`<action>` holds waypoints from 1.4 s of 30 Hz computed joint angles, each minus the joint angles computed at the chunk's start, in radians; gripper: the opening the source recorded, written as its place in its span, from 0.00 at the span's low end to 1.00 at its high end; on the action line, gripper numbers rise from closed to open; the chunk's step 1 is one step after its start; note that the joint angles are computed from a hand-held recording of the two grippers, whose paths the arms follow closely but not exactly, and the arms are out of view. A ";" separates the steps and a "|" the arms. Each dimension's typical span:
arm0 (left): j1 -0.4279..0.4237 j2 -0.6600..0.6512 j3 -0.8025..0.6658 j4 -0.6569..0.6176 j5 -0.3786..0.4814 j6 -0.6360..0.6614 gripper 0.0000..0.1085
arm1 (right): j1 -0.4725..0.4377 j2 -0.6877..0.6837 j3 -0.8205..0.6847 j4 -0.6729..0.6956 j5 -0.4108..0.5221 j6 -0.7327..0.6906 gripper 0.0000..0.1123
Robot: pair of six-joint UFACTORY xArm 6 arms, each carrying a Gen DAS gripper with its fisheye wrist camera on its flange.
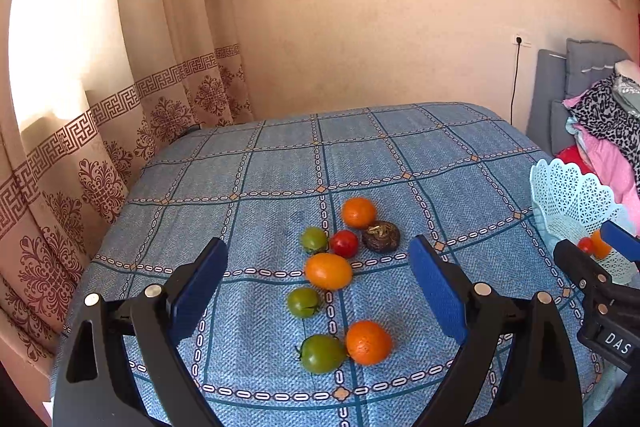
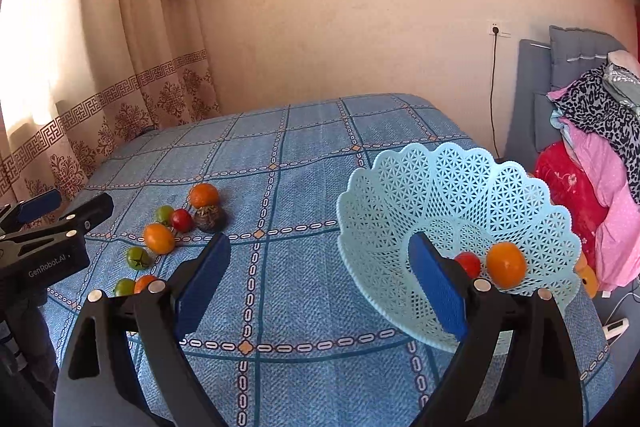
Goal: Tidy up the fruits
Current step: 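Move both grippers back from the basket to the fruit cluster, then grasp the large orange with the right gripper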
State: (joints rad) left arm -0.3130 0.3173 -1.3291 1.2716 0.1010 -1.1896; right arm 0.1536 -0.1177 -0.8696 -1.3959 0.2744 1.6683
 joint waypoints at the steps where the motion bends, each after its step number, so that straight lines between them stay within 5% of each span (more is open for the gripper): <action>1: 0.012 0.000 0.005 -0.013 -0.003 0.009 0.84 | 0.004 0.013 -0.008 0.010 -0.014 -0.015 0.82; 6: 0.061 -0.001 0.024 -0.063 -0.005 0.053 0.84 | 0.033 0.095 -0.055 0.091 -0.085 -0.118 0.82; 15: 0.115 -0.002 0.048 -0.119 -0.028 0.097 0.84 | 0.097 0.229 -0.108 0.445 -0.190 -0.490 0.82; 33: 0.142 0.041 0.034 -0.260 -0.030 0.236 0.84 | 0.183 0.359 -0.195 0.830 -0.138 -0.893 0.57; 40: 0.136 0.060 0.024 -0.302 -0.021 0.279 0.84 | 0.224 0.372 -0.176 1.376 -0.198 -1.369 0.42; 42: 0.134 0.064 0.025 -0.335 -0.021 0.310 0.84 | 0.232 0.372 -0.178 1.435 -0.199 -1.428 0.34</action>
State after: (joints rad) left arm -0.1789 0.3812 -1.3041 0.9371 0.0796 -0.8795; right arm 0.3852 0.2548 -1.0477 0.0394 0.0751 0.2400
